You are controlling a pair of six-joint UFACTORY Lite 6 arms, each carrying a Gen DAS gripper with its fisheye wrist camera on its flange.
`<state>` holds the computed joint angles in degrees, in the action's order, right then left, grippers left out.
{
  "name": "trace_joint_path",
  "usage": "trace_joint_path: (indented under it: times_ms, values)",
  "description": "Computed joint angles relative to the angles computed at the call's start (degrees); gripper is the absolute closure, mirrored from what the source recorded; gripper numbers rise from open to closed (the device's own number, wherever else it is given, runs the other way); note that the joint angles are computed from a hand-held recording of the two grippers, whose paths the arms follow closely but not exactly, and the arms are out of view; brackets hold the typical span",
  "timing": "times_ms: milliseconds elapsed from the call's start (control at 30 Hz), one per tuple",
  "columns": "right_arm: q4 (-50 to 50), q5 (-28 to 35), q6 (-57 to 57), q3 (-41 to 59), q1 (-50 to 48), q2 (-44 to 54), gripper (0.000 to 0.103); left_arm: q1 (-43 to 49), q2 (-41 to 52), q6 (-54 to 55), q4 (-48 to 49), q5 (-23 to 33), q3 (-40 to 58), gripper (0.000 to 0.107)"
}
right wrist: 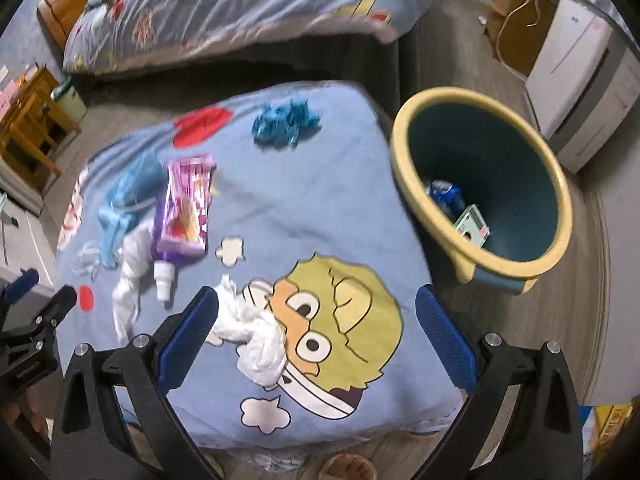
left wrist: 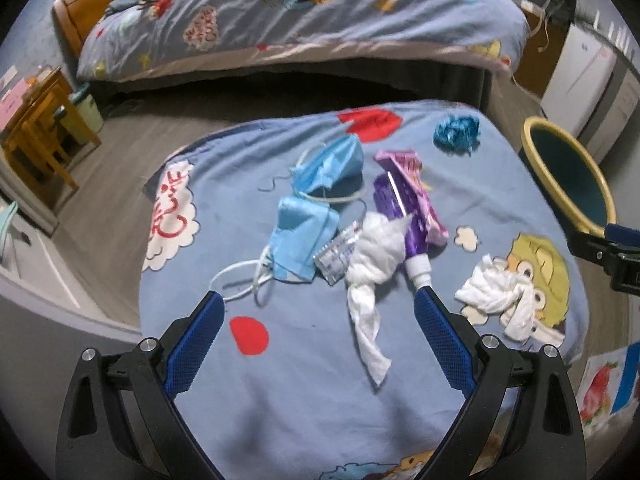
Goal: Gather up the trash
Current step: 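Grasp a white tissue with the left tool while the right tool grasps another white tissue, then carry both white tissues over the bin and open both tools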
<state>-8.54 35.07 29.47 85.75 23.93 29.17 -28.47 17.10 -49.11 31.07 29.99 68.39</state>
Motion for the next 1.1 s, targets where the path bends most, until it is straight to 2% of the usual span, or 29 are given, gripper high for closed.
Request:
trace_joint_path:
  times_ms: [200, 300, 400, 500, 667, 733, 800, 1100]
  values:
    - [6.5, 1.9, -6.7, 3.1, -0.1, 5.4, 0.010, -0.8, 7.2, 3.8, -1.6, 1.8, 4.4, 0.012]
    - [11.6, 2.7, -10.6, 5.0, -0.6, 7.7, 0.018, -0.5, 9.8, 5.8, -3.1, 1.3, 5.8, 0.012]
    - [15.0, 4.1, -14.3, 7.5, -0.2, 10.7, 0.032, -0.3, 12.1, 7.8, -5.0, 1.4, 7.1, 0.016]
    - [18.7, 5.7, -18.0, 9.9, 0.2, 13.9, 0.044, 0.4, 14.1, 12.7, -9.6, 1.3, 8.4, 0.036]
    - [19.8, 8.1, -19.9, 13.2, 0.9, 17.7, 0.078, 0.7, 15.6, 18.5, -14.6, 0.8, 9.2, 0.067]
    - [19.4, 7.7, -20.0, 13.6, 1.2, 17.8, 0.085, 0.6, 16.1, 20.2, -15.7, 0.8, 9.4, 0.090]
    - [18.9, 7.0, -19.8, 13.5, 1.3, 17.1, 0.086, 0.3, 15.6, 20.4, -15.5, 0.4, 9.1, 0.100]
    - [17.7, 2.4, -17.2, 9.2, -1.6, 8.8, 0.088, 0.2, 5.8, 11.8, -8.9, -5.5, 4.0, 0.102]
